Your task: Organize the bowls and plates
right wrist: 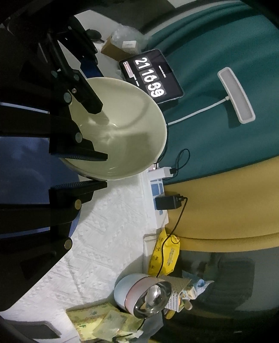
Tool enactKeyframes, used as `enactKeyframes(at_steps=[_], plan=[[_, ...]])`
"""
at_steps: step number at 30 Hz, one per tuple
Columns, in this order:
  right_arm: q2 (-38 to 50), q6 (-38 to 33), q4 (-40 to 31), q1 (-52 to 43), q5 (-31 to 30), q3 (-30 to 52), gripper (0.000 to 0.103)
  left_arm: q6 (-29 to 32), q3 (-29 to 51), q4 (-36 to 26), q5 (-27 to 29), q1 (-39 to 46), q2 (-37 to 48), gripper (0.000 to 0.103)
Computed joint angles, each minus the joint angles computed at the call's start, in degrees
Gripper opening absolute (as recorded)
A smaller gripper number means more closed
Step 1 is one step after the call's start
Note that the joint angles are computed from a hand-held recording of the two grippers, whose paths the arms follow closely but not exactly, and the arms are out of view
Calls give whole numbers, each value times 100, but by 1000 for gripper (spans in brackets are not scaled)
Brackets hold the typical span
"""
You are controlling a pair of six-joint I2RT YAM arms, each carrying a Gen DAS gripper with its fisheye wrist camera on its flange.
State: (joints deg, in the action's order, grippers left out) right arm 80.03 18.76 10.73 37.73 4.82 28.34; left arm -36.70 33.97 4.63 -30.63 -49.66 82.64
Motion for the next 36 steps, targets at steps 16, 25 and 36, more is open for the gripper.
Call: enactKeyframes(at_steps=[16,25,36], plan=[[-1321,181,-380,21,154,-789,20,-479,108,-360,-409,-832,2,37],[-1904,244,-558,-93,111,-1230,20,-742,278,-496,-576,-1237,317,37],[-1944,196,-255,-452,-182,-1772,20,-991,520,-428,-512,-1468,1014,37]])
